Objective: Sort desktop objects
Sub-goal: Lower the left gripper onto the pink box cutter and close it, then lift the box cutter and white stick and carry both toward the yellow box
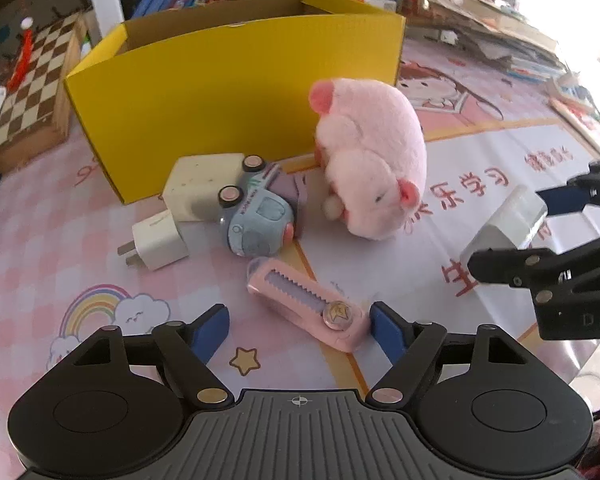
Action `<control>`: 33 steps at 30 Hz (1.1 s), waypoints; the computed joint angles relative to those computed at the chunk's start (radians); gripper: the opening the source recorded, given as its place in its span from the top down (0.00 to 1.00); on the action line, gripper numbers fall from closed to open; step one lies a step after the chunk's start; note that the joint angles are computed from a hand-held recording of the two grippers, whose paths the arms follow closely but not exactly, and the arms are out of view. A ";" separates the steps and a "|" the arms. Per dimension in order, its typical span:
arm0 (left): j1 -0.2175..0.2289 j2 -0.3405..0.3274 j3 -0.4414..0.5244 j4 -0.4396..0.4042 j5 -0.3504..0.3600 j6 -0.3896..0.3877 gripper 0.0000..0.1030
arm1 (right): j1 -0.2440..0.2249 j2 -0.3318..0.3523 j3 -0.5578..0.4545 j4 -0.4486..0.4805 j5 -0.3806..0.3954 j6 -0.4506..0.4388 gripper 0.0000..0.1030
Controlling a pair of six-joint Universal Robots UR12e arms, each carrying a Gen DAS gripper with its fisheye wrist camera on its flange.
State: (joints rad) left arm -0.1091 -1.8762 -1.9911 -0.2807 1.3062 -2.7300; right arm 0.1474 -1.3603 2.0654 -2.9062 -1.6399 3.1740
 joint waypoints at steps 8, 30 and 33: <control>0.010 -0.002 -0.008 0.049 0.006 -0.038 0.55 | 0.000 0.005 -0.005 -0.008 0.027 -0.024 0.39; 0.059 0.065 -0.072 0.090 -0.029 -0.078 0.76 | 0.024 0.014 -0.017 -0.031 0.074 -0.056 0.39; 0.063 0.070 -0.078 0.097 -0.029 -0.083 0.77 | 0.028 0.013 -0.017 -0.038 0.076 -0.062 0.39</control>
